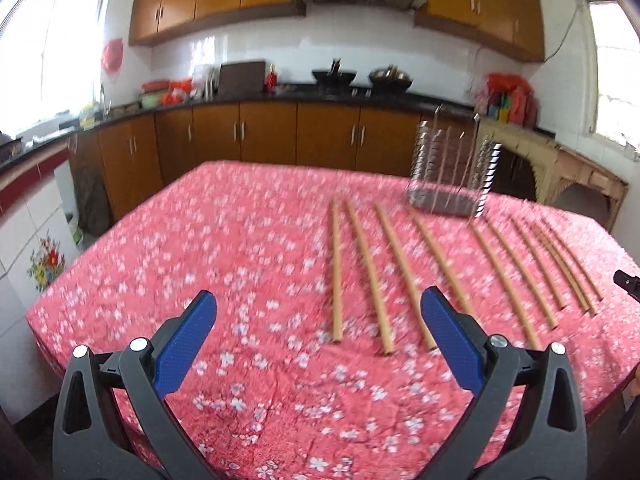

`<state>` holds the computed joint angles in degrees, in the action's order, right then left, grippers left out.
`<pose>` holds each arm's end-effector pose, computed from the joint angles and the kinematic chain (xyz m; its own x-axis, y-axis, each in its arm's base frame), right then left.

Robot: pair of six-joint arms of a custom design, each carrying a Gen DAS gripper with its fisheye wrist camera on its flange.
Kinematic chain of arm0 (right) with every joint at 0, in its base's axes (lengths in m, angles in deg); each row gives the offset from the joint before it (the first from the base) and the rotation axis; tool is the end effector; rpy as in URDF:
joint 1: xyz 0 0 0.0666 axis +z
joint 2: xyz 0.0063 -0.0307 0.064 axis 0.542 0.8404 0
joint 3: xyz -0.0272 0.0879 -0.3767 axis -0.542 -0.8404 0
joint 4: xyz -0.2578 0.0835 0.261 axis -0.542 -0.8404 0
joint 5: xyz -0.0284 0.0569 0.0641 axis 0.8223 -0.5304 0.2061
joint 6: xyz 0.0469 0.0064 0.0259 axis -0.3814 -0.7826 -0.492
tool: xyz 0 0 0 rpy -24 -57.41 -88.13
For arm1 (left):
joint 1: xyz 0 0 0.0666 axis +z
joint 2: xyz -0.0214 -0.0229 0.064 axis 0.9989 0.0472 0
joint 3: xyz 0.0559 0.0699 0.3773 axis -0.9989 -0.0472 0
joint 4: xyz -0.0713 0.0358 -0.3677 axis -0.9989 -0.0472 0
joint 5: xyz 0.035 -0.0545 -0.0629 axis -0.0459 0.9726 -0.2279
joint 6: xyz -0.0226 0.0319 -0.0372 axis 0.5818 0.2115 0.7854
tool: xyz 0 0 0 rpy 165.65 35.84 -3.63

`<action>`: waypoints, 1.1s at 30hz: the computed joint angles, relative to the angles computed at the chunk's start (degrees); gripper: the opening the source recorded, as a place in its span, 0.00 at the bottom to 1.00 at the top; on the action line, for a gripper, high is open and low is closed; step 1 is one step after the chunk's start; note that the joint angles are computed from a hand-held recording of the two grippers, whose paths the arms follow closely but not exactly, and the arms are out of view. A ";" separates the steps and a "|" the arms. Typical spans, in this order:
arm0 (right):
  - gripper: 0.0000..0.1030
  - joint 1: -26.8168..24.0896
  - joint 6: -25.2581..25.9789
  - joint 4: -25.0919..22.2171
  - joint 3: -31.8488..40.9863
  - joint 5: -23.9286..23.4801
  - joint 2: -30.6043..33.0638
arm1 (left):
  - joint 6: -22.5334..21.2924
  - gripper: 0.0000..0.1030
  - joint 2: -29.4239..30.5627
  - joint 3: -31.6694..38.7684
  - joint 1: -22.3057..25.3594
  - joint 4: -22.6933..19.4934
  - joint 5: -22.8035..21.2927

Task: Organize utensils
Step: 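Lower the left tool onto a wooden chopstick and close its fingers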

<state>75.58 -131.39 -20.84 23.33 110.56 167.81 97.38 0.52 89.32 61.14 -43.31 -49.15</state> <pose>0.3267 0.2640 0.3670 -0.3926 0.4451 -0.8048 0.5547 0.8126 0.1788 0.3782 -0.1774 0.4049 -0.5046 0.0586 -0.8613 0.1731 0.9843 -0.0344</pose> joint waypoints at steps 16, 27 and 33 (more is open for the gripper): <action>0.14 -7.43 1.73 -0.14 0.98 -10.10 3.82 | -0.13 0.66 5.75 3.13 2.27 -6.26 7.18; 0.13 -7.53 1.52 -0.84 1.49 -10.01 4.24 | -0.38 0.31 8.07 4.95 1.78 -6.25 6.42; 0.08 -7.42 2.27 -0.26 1.28 -9.91 4.13 | -0.55 0.06 8.02 4.81 1.94 -6.10 7.26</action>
